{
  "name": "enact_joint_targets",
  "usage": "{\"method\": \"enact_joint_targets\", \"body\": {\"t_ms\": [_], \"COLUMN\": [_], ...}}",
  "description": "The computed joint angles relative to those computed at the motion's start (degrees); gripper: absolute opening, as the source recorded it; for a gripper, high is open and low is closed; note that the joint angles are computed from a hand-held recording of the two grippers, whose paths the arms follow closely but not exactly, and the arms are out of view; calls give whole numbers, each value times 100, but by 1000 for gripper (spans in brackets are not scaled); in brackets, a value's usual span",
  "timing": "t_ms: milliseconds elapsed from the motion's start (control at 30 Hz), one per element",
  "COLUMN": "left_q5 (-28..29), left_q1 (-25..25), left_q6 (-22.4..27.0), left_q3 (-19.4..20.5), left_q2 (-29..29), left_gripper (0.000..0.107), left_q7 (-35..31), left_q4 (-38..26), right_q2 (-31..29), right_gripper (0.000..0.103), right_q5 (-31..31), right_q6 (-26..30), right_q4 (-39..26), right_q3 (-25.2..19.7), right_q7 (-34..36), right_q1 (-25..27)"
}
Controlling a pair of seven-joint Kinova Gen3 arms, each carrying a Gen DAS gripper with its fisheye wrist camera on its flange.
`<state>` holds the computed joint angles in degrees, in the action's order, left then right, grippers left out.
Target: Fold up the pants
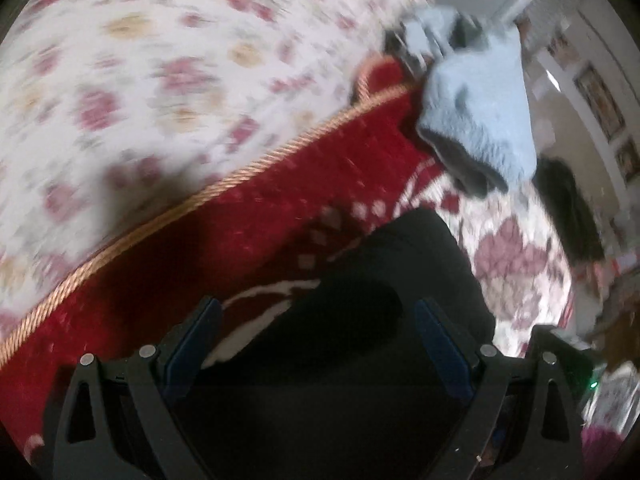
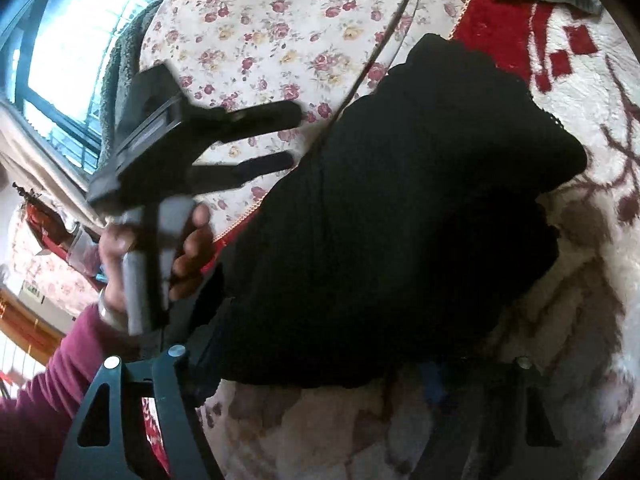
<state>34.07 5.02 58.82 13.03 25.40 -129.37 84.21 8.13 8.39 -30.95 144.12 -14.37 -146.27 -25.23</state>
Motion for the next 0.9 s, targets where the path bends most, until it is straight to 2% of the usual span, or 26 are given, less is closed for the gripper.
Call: {"method": "enact_joint_targets", "body": {"t_ms": [100,200,233,267,300,333,400,467,567,667,733,800,833,900], "left_q5": [-350,-310,-296,-292,-369,-417,-542,-483,-165,214,421,569,633,832], "left_q1": [239,241,249,245,275,374,482,426,86,-259,-450,-572,-604,-823], "left_q6": [267,582,627,737,756,682,650,535,636,836,974,1137,1168,1392], "left_q3": [34,105,109,136,165,88,40,71,160,155,87,-28,-84,-228], "left_q2": [230,523,577,634,646,601,604,519,325,39,-227,-453,-545,-755], "left_gripper": [96,95,92,76,75,73,64,59,52,51,51,51,51,51], "left_q7": [-36,-12,9,-23,6,20,142,92,-201,-478,-682,-733,-763,-861], "left_q4": [-345,-633,-682,-738,-749,-699,-688,-571,-408,-295,-223,-188,-149,-143], "right_q2": [87,64,30,11,46,107,205,138,-154,-280,-460,-640,-666,-690], "right_gripper": [83,81,77,71,54,44,40,39,39,39,39,39,39,39], "right_q5": [-71,-586,-712,-745,-685,-594,-509,-480,-1034,-1624,-2009,-2268,-2499,-2732], "right_q6": [-182,55,117,127,44,-133,-436,-366,-21,-230,-136,170,200,119], "right_q4": [21,-71,-81,-67,-24,46,163,134,6,2,-85,-291,-373,-522], "right_q3": [4,-253,-168,-151,-172,-283,-584,-554,-330,-606,-442,-49,15,-140], "right_q7": [87,619,759,805,758,618,381,516,1187,1713,2179,2645,2839,3018], "right_q1": [3,66,-61,-83,1,192,583,549,74,56,-305,-828,-990,-1017]}}
